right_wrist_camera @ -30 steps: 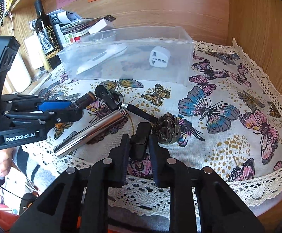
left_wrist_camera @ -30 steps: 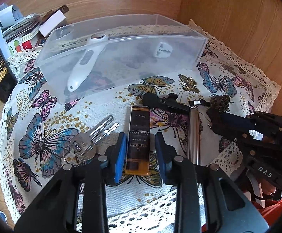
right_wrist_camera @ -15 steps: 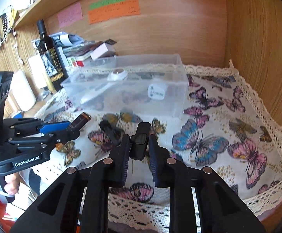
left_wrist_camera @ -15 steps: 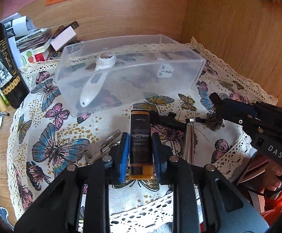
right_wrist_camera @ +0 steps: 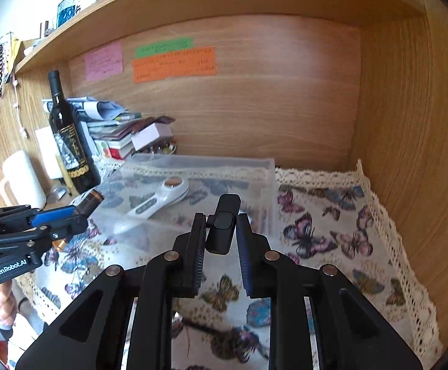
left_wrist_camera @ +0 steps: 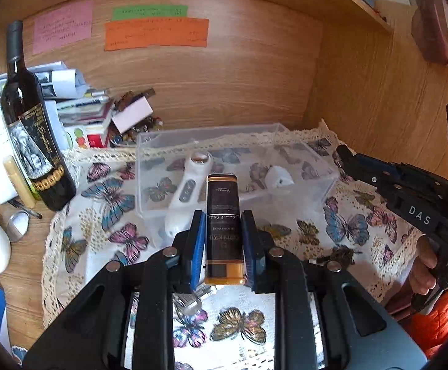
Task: Organize rigid objects
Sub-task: 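Lower the tube into the clear box with the left tool while the right tool releases its item there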
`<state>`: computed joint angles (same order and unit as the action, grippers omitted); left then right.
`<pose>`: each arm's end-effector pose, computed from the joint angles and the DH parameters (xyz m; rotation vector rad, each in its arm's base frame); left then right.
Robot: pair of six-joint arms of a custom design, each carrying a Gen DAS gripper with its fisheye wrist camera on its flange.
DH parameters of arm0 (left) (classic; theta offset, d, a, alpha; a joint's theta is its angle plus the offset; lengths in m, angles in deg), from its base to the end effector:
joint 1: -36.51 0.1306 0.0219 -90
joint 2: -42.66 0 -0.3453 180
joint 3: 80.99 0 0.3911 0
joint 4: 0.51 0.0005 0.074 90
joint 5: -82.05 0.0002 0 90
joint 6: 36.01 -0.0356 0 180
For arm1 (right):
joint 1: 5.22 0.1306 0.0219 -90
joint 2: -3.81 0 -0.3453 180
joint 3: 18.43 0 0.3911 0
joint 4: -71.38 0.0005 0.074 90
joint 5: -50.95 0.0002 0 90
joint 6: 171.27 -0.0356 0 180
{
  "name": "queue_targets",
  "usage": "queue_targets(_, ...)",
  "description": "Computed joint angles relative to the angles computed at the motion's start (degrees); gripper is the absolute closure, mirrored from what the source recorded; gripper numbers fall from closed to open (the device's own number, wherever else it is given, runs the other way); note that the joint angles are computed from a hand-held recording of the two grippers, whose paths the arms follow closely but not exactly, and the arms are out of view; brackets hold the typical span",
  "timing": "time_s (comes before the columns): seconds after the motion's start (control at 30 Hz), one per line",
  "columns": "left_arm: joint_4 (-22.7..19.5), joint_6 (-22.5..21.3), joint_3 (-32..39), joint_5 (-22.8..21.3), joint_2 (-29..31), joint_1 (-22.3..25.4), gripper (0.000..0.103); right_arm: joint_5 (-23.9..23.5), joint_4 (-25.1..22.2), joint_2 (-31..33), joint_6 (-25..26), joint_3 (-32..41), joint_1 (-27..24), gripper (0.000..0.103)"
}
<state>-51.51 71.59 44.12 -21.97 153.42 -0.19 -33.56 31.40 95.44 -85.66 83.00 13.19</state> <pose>0.4941 -0.3581 0.4855 0.2306 2.1887 -0.2632 0.4867 0.1579 0.4871 -0.1985 2.0885 0.1399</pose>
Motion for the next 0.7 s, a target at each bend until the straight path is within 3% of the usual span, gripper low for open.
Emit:
queue_targets(0.37, -3.7, -0.9, 11.6, -1.0, 6.6, 3.0, 0.08, -1.2, -1.1, 7.7, 3.0, 9.1, -0.3, 0.085)
queue_targets(0.7, -12.3, 0.9, 24.8, 3.1, 17.2, 5.8, 0.08, -4.3, -7.2, 16.6, 2.4, 17.7, -0.6, 0.085)
